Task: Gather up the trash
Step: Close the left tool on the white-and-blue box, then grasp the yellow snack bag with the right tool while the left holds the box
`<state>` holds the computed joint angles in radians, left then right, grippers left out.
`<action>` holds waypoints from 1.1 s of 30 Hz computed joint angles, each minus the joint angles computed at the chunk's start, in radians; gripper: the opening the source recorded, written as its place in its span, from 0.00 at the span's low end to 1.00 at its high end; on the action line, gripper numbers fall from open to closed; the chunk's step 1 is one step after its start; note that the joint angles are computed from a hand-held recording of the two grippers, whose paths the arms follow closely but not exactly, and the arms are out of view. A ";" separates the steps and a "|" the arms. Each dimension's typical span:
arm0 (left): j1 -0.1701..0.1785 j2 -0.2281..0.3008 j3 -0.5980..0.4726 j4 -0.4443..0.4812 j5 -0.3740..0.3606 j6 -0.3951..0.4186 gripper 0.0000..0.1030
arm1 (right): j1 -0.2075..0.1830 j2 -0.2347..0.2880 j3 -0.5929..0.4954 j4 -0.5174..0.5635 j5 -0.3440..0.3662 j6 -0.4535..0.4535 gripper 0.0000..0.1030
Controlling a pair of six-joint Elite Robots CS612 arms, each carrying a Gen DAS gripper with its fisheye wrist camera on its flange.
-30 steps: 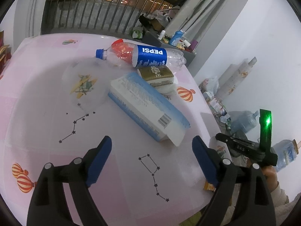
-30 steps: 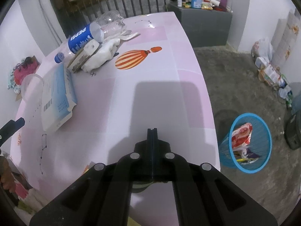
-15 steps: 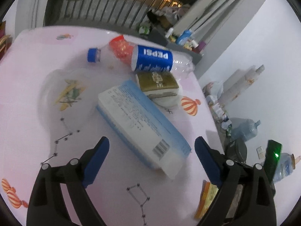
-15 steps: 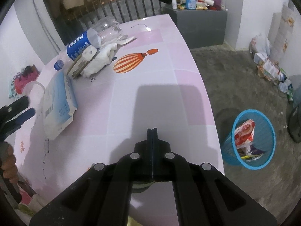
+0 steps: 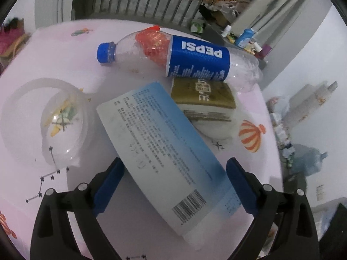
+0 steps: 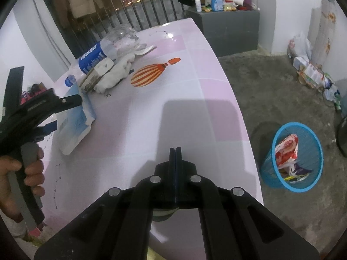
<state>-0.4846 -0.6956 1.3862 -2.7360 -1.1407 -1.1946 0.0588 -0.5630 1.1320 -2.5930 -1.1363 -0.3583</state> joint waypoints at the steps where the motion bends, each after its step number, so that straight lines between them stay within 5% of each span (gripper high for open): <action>1: -0.002 0.003 -0.004 0.002 0.011 0.012 0.91 | 0.000 0.000 0.000 0.001 0.003 -0.001 0.00; 7: -0.012 -0.001 0.018 -0.026 0.043 0.138 0.91 | -0.004 0.001 -0.006 0.022 0.018 -0.003 0.00; 19: -0.022 -0.076 0.187 -0.201 -0.169 0.330 0.87 | -0.007 0.003 -0.034 0.102 0.024 0.001 0.00; 26: -0.066 -0.114 0.265 -0.233 -0.122 0.441 0.88 | -0.030 -0.026 -0.010 0.136 0.114 0.025 0.04; 33: -0.072 -0.117 0.277 -0.410 -0.036 0.449 0.90 | -0.049 -0.103 0.093 0.130 0.112 -0.042 0.30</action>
<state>-0.5562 -0.8124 1.6635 -3.1458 -1.1771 -0.7452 0.0102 -0.6657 1.2250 -2.4632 -1.0243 -0.4004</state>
